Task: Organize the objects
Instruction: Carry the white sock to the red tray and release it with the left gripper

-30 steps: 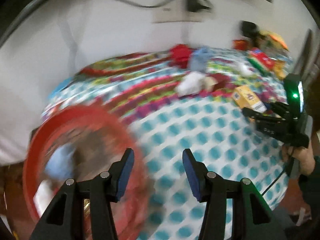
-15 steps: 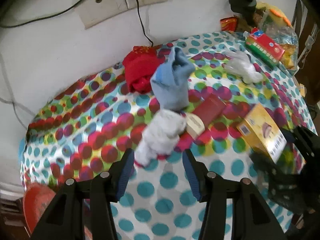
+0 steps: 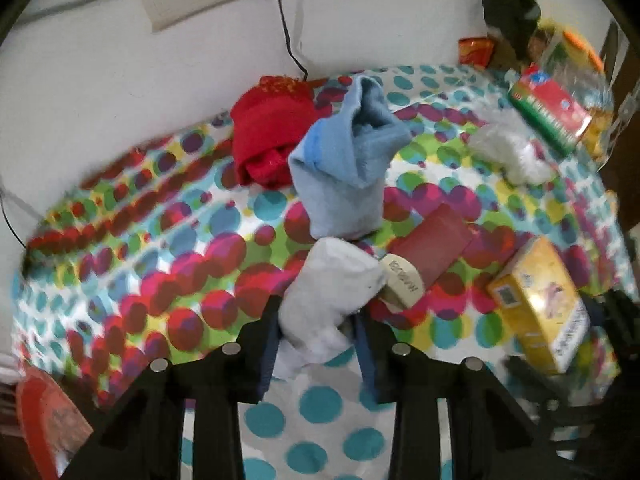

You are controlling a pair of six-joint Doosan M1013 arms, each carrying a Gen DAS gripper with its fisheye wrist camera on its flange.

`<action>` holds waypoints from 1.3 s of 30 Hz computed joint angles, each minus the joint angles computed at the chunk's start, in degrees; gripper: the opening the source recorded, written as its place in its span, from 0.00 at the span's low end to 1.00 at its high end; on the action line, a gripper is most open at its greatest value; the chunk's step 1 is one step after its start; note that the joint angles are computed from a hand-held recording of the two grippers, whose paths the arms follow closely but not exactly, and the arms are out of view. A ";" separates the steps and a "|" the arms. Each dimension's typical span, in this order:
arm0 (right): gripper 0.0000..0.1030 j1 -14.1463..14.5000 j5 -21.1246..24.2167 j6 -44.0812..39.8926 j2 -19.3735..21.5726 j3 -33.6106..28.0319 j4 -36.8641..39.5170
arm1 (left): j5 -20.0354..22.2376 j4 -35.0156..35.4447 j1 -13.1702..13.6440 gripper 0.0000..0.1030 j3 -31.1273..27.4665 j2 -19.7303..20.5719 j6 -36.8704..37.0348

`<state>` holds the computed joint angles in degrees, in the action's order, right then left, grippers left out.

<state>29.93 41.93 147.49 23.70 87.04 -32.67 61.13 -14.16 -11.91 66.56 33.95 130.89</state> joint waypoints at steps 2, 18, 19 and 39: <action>0.65 0.10 0.41 -0.31 0.12 -0.16 -0.09 | 0.92 -0.95 0.32 0.32 -0.13 -0.24 -0.51; 0.65 0.20 0.80 -0.62 0.28 -0.40 -0.13 | -2.55 -0.44 2.07 0.33 3.76 -4.94 -0.44; 0.65 0.19 0.78 -0.64 0.28 -0.40 -0.10 | -2.38 -0.60 2.47 0.33 3.70 -5.06 -0.66; 0.65 0.23 0.89 -0.82 0.27 -0.43 -0.07 | -1.03 1.72 10.43 0.33 0.61 -4.43 -7.57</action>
<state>30.16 42.81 146.67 23.96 86.61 -32.75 60.10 -12.44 -1.48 67.17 29.51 123.31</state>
